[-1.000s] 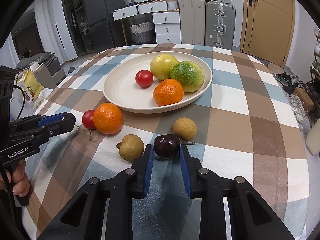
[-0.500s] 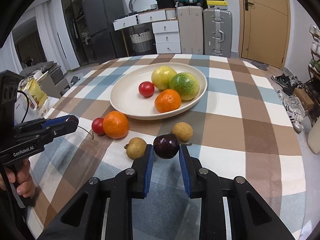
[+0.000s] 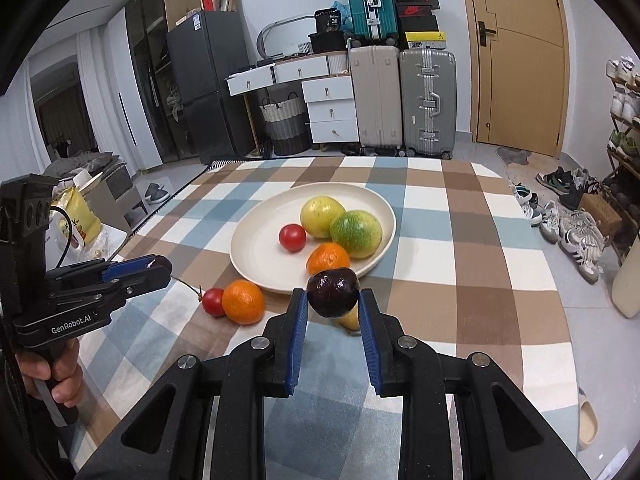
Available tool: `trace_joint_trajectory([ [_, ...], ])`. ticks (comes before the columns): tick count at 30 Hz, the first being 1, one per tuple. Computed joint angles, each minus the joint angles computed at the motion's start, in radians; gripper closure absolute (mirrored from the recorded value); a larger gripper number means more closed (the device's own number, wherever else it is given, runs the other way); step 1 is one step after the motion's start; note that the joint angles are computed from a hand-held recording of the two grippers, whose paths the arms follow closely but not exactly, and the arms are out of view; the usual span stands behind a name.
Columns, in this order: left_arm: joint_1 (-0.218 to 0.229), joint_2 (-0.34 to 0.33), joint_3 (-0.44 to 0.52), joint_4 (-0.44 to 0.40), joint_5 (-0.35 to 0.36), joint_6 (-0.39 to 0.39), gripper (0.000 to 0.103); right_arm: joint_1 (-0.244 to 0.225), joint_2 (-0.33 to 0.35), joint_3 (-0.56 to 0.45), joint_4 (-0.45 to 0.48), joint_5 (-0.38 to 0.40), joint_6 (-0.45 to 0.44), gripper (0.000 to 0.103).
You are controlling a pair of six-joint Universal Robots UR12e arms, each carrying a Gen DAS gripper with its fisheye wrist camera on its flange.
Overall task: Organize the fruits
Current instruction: 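Lift the cherry with left tool while right tool grasps the dark plum, then carry cherry and plum over the white plate and open both tools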
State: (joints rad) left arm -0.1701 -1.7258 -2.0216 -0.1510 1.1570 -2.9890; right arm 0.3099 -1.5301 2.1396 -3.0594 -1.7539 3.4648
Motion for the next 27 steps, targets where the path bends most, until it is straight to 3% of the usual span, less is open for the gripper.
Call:
trace_joint_trajectory([
  [27,-0.030,-0.100,0.140,0.001,0.045,-0.021,0.079,-0.008,0.081,-0.094,-0.008,0.078,-0.038,0.077],
])
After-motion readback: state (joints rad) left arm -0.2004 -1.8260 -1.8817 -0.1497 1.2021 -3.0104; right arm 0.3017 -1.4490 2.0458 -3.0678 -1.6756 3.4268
